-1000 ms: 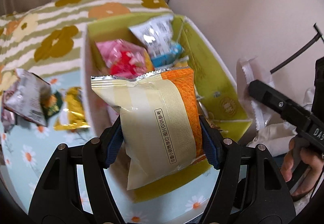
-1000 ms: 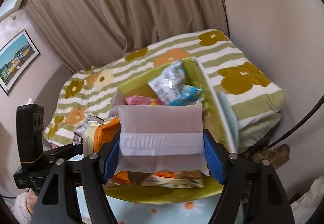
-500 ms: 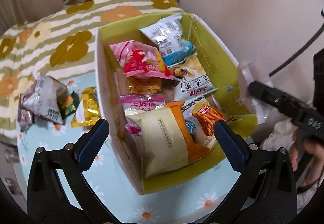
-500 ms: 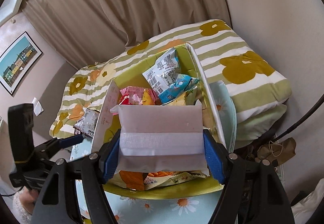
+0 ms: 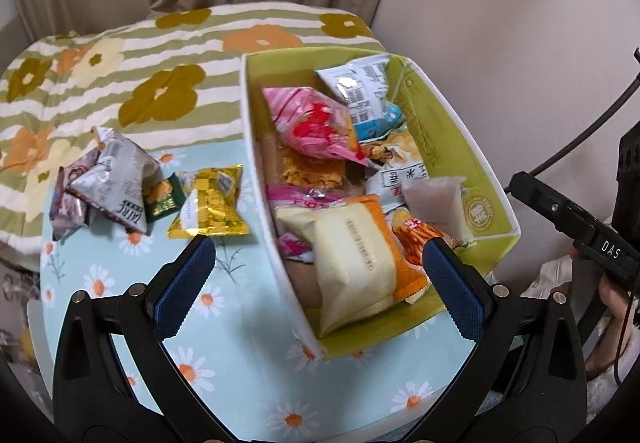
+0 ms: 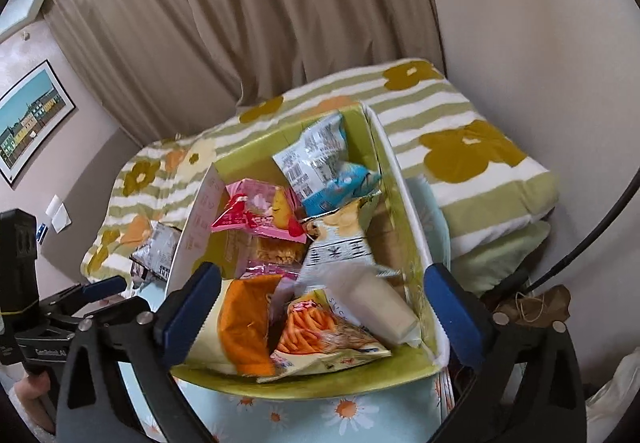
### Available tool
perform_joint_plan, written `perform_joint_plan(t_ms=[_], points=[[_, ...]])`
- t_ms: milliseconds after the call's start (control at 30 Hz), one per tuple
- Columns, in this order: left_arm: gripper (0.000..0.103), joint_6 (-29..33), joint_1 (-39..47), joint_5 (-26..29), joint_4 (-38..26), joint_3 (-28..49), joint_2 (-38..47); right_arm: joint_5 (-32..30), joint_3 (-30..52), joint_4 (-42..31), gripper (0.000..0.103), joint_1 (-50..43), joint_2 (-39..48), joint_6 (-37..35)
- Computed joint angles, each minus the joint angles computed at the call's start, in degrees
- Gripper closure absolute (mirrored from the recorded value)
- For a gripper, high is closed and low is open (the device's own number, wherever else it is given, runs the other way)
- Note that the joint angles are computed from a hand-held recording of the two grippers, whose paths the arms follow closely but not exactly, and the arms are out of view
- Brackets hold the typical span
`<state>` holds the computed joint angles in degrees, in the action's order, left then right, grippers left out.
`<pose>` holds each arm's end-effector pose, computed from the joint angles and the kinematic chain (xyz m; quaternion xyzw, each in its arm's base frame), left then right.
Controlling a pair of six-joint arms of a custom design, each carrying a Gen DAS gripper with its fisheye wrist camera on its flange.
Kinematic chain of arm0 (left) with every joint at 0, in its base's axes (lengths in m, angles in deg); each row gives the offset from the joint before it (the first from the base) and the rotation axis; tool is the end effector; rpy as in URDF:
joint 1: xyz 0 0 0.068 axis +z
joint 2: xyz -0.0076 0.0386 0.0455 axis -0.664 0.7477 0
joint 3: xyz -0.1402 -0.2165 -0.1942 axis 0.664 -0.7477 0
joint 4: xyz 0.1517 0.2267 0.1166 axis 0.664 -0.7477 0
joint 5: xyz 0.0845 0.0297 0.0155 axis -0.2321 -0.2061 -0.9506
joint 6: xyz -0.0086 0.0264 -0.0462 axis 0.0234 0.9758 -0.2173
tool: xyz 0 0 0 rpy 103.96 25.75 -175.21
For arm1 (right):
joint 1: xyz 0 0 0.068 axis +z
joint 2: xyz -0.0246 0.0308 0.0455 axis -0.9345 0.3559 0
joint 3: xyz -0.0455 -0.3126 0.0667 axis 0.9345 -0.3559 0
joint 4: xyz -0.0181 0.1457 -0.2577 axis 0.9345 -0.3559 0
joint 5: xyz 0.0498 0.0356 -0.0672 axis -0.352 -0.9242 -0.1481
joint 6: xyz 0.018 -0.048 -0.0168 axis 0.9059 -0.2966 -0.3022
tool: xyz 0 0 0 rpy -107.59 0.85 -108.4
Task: Organize snacks
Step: 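Open both tools to release the packets into the box, then move both tools back over the remaining snacks on the sheet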
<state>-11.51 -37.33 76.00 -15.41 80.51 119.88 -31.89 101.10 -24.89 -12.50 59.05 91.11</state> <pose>0.2848 0.0033 0.2484 0.3215 0.8992 -0.1883 0.2292 0.1463 0.1807 0.2165 0.2837 0.8736 0.0801 0.3873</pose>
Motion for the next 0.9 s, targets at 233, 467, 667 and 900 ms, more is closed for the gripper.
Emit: perform_joint_plan(t_ms=[233,467,667,900], points=[[0.001,1.0,4.3,1.6,-0.6,-0.7,-0.4,-1.6,1.4,0.2,0.001,0.7,1.7,-0.8],[0.001,4.3,12.3,3.8,-1.3,-2.2,-2.8,-2.7,3.2,3.0,0.001,1.1,4.7,-6.7],[0.001,7.2,20.5,5.5,-2.8,0.6,-0.9,-4.9,5.5,9.4,0.001,-0.4,7.5,-14.6],[0.001,8.8,27.3,7.1,-4.6,8.0,6.3,-7.3,13.4,12.5,0.001,-1.6,13.9,-22.4]])
